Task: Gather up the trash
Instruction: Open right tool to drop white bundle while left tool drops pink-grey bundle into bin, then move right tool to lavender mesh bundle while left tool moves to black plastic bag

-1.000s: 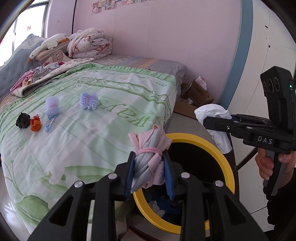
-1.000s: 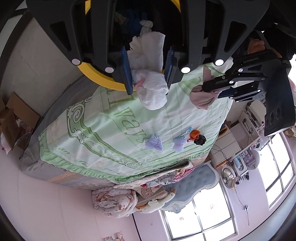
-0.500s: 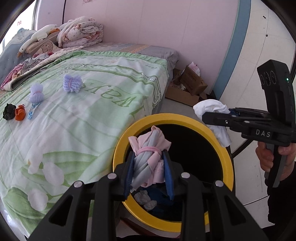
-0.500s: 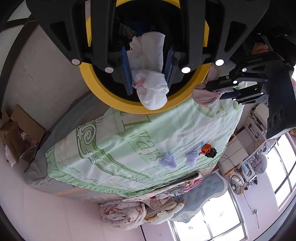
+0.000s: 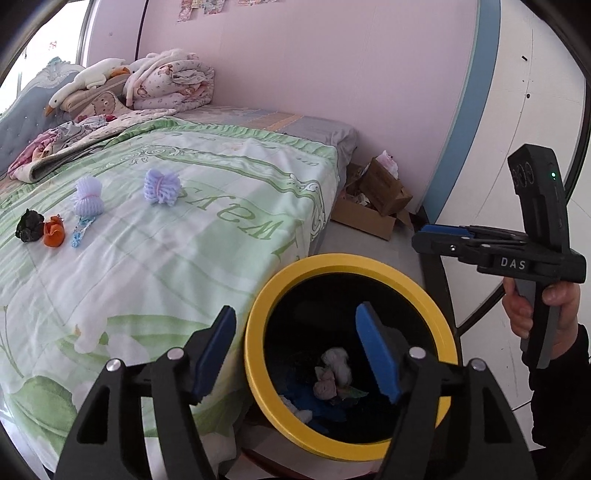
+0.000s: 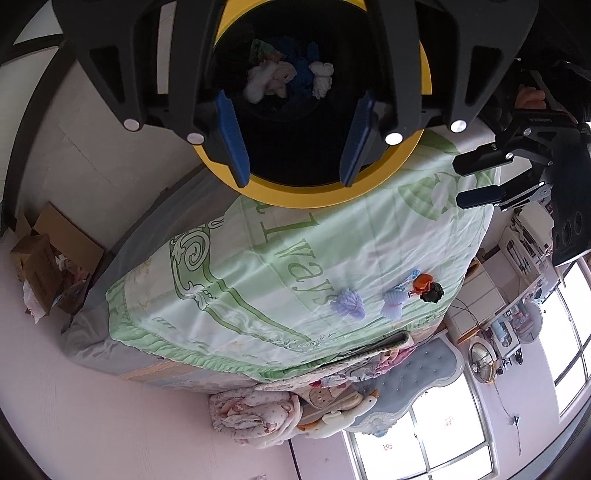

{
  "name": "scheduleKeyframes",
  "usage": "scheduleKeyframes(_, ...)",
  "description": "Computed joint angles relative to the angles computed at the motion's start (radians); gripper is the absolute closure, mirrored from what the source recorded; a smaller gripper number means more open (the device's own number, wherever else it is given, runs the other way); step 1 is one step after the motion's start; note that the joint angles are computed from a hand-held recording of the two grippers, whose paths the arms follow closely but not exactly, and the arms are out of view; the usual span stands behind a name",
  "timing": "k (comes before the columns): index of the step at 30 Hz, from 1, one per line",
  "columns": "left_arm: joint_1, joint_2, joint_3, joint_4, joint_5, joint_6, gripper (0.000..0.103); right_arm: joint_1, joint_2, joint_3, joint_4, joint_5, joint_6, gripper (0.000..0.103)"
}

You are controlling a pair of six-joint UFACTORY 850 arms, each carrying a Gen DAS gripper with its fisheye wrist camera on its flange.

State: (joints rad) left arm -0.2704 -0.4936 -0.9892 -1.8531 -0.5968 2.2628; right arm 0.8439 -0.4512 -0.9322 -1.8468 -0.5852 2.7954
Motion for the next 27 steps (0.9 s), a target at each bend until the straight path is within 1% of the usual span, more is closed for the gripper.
scheduleKeyframes(4, 0.024, -0.007, -0.006, -0.022, 0.001, 0.013, 0.036, -0.01, -0.017, -0.029, 0.004, 0.008, -0.024, 0.054)
scheduleKeyframes(11, 0.068, -0.02, -0.022, -0.089, 0.004, 0.064, 0.033, -0.038, -0.074, -0.115, 0.004, 0.052, -0.072, 0.054)
scheduleKeyframes(14, 0.086, -0.026, -0.027, -0.143, 0.003, 0.105, 0.03, -0.05, -0.101, -0.16, -0.001, 0.07, -0.096, 0.054)
scheduleKeyframes(16, 0.097, -0.031, -0.032, -0.175, 0.008, 0.131, 0.03, -0.059, -0.125, -0.2, 0.007, 0.082, -0.125, 0.053)
scheduleKeyframes(19, 0.117, -0.043, -0.05, -0.186, 0.012, 0.124, 0.028, -0.078, -0.166, -0.267, 0.025, 0.113, -0.178, 0.053)
scheduleKeyframes(23, 0.147, -0.063, -0.077, -0.214, 0.023, 0.132, 0.026, -0.101, -0.225, -0.366, 0.051, 0.149, -0.252, 0.047)
scheduleKeyframes(27, 0.173, -0.083, -0.111, -0.25, 0.04, 0.149, 0.023, -0.122, -0.291, -0.48, 0.122, 0.18, -0.376, 0.046)
